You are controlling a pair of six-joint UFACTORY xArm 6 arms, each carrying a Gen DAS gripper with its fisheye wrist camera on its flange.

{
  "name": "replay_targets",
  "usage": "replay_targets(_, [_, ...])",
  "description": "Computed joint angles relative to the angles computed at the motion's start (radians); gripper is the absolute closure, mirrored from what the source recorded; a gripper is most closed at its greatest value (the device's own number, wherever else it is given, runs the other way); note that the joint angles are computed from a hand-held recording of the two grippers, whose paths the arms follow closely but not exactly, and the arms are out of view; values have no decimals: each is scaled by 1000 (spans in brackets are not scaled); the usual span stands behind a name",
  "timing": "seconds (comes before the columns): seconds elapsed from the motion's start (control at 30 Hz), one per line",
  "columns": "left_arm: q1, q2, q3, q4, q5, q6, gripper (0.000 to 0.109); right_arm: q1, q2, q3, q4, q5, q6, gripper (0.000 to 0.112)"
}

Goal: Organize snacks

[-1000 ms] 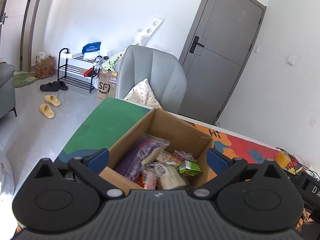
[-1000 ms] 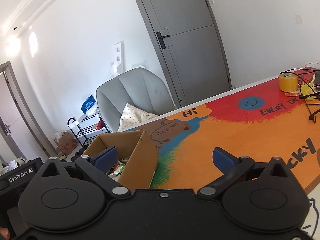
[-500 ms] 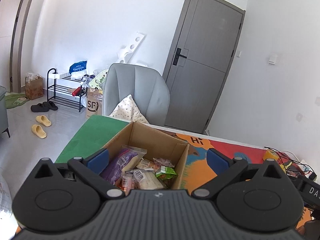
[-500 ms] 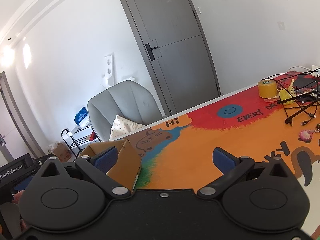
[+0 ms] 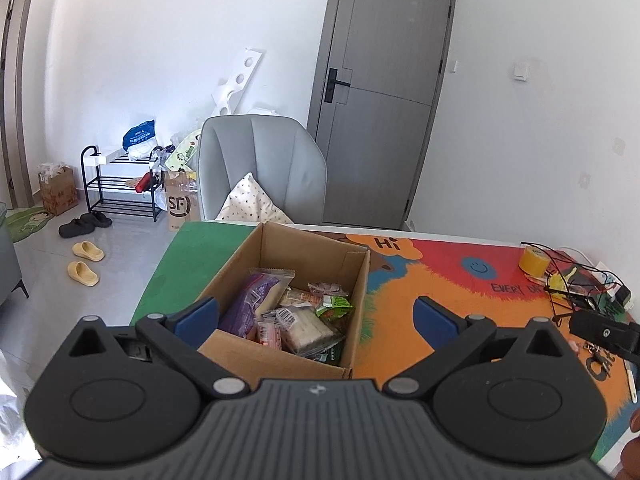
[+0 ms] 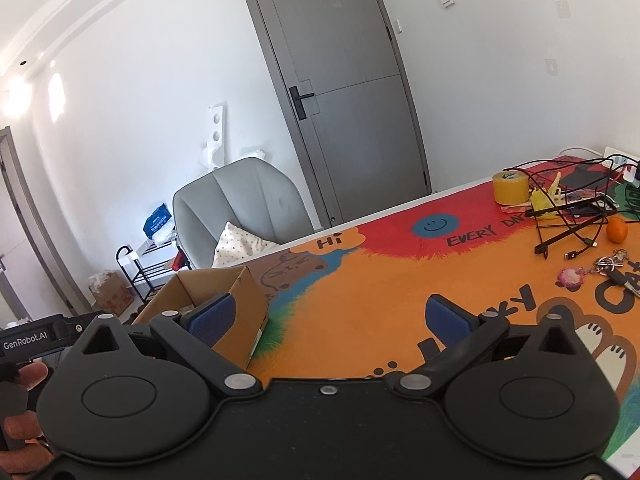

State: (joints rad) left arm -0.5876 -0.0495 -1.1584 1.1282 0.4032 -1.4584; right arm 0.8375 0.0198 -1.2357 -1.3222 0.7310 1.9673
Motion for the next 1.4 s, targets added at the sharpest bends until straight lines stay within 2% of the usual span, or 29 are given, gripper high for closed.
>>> replay_targets(0.43, [3,-109,120,-146,-28,222,6,59,-53,28,101,28,-114,9])
replay_targets(0.77, [0,-160,167,-170,-32,276,6,100,-71,21,149,77,-190,9])
replay_targets(1.0, [6,-189,194,-193,-20,296,6,103,-87,30,205,76,-224,9])
replay_targets(1.4, [0,-214,212,-188,-21,302,6,120,-102,38,216,82,-254,9])
